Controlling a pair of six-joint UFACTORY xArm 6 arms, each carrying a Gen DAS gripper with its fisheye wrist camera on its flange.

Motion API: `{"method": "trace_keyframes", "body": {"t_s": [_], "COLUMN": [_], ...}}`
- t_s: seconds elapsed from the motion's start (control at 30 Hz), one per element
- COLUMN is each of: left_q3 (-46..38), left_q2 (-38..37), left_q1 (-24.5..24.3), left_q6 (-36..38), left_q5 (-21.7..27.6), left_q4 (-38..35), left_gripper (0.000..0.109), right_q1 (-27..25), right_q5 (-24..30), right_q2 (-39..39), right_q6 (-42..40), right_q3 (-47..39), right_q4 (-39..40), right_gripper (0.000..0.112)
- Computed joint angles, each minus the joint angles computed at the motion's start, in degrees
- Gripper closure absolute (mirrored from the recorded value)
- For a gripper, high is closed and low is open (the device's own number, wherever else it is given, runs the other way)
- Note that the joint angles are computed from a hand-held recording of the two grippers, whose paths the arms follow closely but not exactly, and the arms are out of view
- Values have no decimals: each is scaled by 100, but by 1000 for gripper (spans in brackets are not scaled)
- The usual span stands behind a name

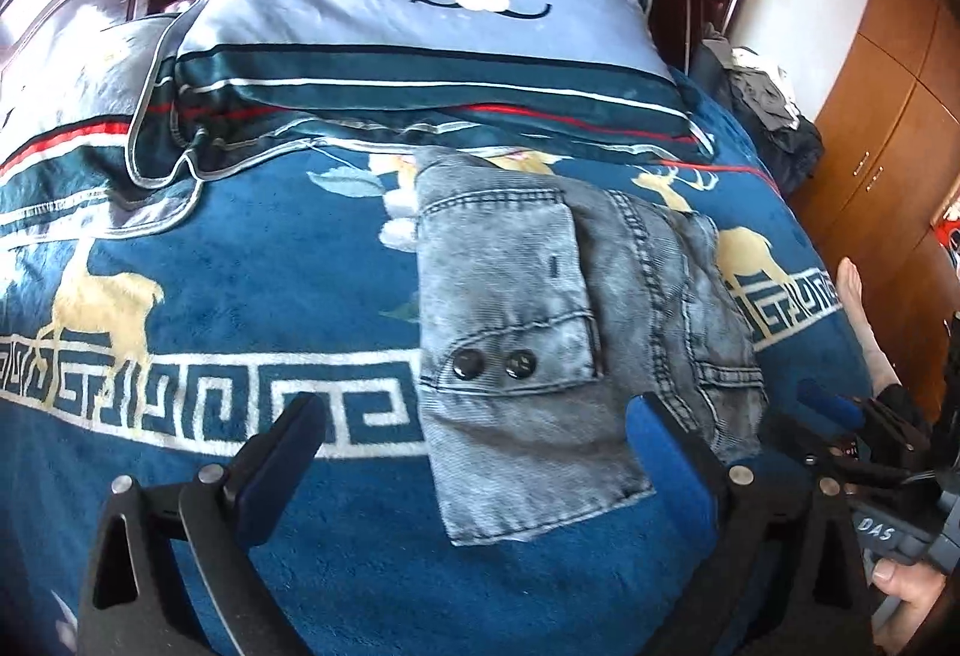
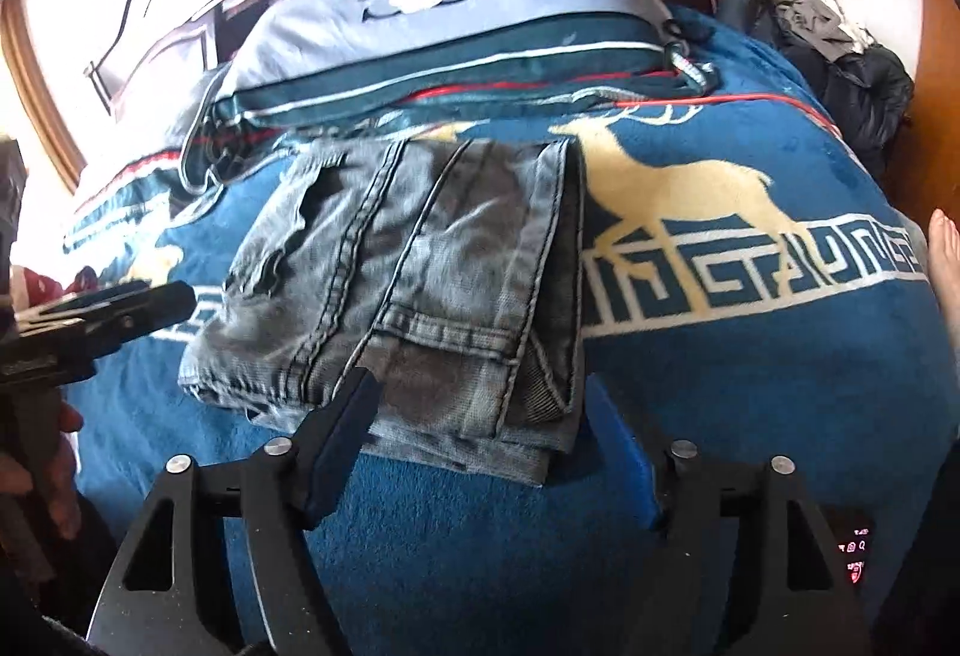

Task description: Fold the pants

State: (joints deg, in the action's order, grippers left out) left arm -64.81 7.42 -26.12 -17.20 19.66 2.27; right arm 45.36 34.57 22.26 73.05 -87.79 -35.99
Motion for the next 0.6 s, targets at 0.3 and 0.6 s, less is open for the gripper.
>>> {"method": "trace_keyframes", "body": {"t_s": [0.3,0.6], "left_q3": [-149,-247], "left_q2": [189,331], "left_q1": [143,186], "left_q6": [-18,153], "left_q5": [71,73], "left_q4": [-50,-263], "left_gripper": [7,7], "right_q1": [-394,-581], "right_q5": [-819,-1002], "right_q2": [-96,102], "right_q6": [16,-442], "right_q3": [485,298], "right_q4": [860,1532], "right_gripper": [26,19]}}
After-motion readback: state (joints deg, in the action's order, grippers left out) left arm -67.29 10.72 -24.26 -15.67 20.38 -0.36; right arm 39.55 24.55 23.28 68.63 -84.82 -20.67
